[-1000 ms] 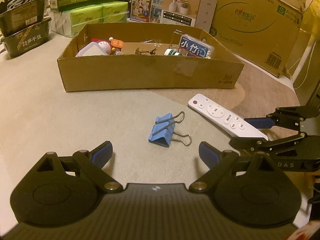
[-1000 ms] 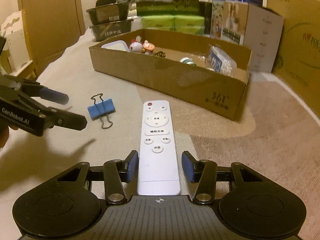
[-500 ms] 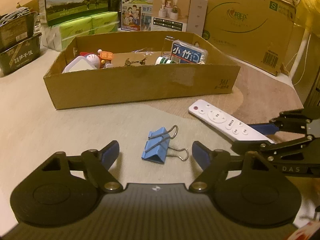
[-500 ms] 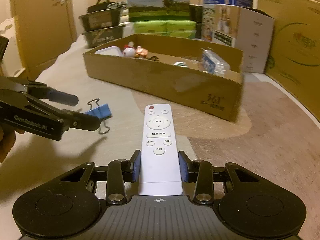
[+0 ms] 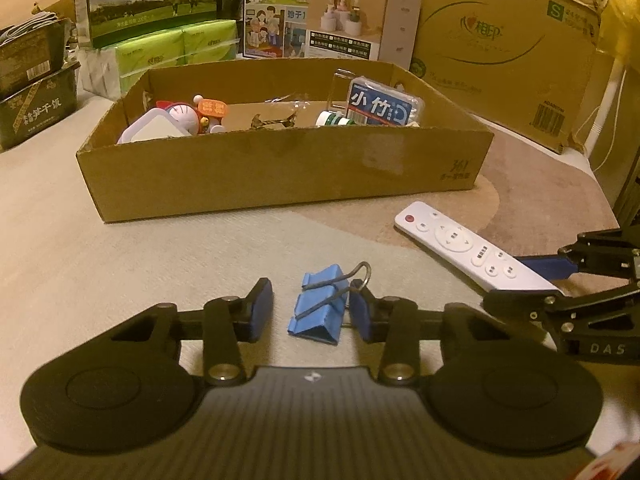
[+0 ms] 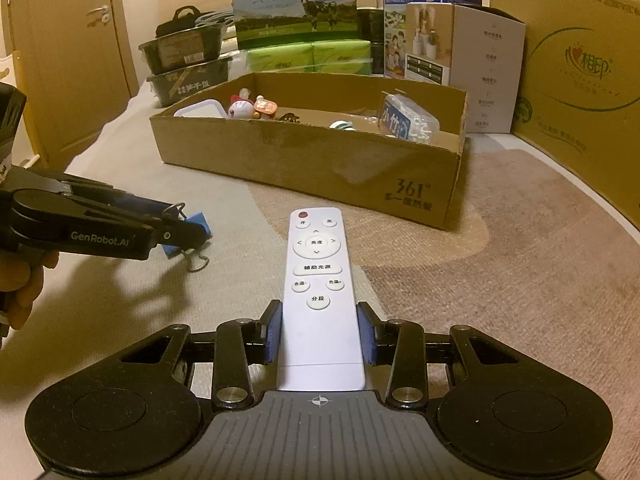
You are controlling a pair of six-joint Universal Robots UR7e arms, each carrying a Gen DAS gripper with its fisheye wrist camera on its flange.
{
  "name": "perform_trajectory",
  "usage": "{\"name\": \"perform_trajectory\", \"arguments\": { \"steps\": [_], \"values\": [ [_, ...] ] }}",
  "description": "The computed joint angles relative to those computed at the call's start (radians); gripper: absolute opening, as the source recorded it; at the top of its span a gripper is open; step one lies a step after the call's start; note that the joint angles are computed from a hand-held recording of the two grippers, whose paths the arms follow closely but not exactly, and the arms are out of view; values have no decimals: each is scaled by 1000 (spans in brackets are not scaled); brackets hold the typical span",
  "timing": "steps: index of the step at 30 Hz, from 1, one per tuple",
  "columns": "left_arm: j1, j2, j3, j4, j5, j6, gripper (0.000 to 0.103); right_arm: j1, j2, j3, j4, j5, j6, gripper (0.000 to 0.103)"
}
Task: Organize rigid objects
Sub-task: 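Grasp the blue binder clip with the left gripper while the right lifts the remote, then lift the binder clip with the left gripper while the right carries the remote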
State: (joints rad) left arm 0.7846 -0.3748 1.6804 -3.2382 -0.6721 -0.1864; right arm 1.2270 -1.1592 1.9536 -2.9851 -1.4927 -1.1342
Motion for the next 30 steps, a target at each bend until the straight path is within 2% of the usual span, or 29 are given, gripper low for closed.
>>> {"name": "perform_trajectory", "arguments": {
  "steps": [4,22,26,30],
  "values": [
    [-3,-10,6,24,-16,-27,24,1,0,1,-2,-2,4,39],
    [-91,-81,115,87,45,-229,23,7,-79,71,-10,12,51,39],
    [-113,-99,143,91,57,-258,23,7,-104,107,-32,10,41,39],
    [-129,-113,168,108,59,-299,23,9,-104,131,-45,-26,12,39]
  ]
}}
